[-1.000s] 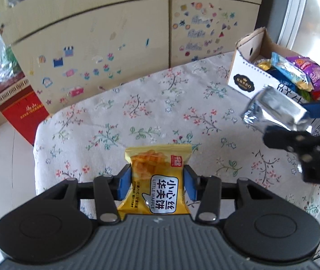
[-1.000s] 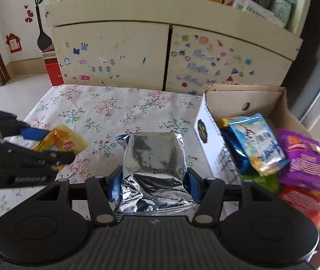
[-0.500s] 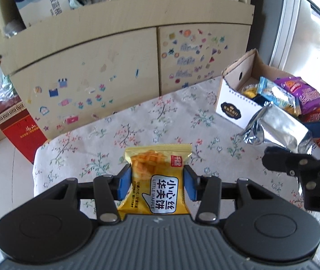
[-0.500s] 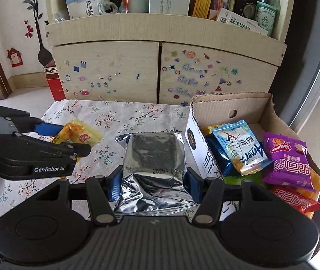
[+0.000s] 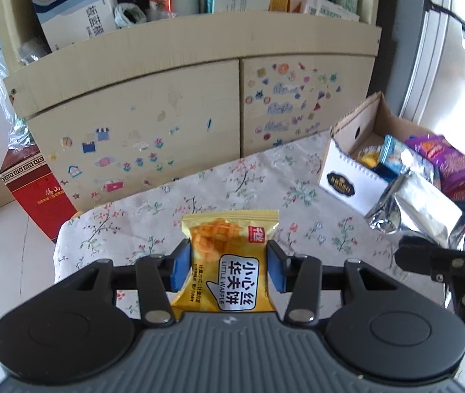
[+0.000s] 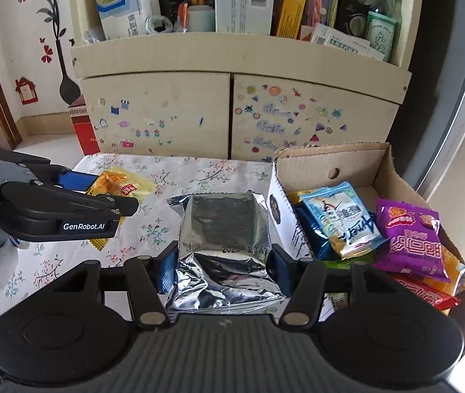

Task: Organize snacks
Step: 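Lift the yellow waffle and silver foil bags and carry them over the box, then open both grippers to drop the waffle and silver bags into the box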

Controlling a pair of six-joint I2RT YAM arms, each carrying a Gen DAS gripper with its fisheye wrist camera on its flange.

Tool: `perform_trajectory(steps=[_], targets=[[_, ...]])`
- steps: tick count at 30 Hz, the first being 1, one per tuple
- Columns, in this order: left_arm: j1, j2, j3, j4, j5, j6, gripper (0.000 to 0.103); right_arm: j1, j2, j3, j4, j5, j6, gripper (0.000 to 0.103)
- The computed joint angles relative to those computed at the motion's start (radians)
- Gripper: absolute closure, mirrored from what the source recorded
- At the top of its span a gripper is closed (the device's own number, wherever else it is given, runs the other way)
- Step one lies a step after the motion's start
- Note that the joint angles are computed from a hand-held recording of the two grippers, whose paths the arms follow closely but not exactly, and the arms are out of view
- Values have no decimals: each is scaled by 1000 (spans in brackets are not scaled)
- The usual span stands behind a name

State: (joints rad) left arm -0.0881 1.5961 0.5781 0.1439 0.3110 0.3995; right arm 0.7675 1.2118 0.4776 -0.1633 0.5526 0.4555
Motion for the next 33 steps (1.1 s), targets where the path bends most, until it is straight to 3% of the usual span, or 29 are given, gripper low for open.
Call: perform_trajectory(steps=[11, 19, 24, 28, 31, 33], targets=[[-131, -71, 8, 14, -12, -155, 56, -57, -254, -48, -126, 59, 20, 39], [-291, -115, 4, 48, -35, -241, 56, -178, -544, -83, -307, 70, 28, 39], [-425, -29, 83, 89, -89, -328, 56, -383, -689, -81, -403, -29, 33, 39], [-524, 76, 193, 98, -108, -374, 55, -583, -740, -92, -412, -170, 42, 39], [-588, 208, 333, 50, -88, -370, 41, -732, -718, -121, -355, -298, 49, 38], [-625, 258, 390, 23, -132, -391, 31, -781, -699, -126, -339, -332, 43, 35]])
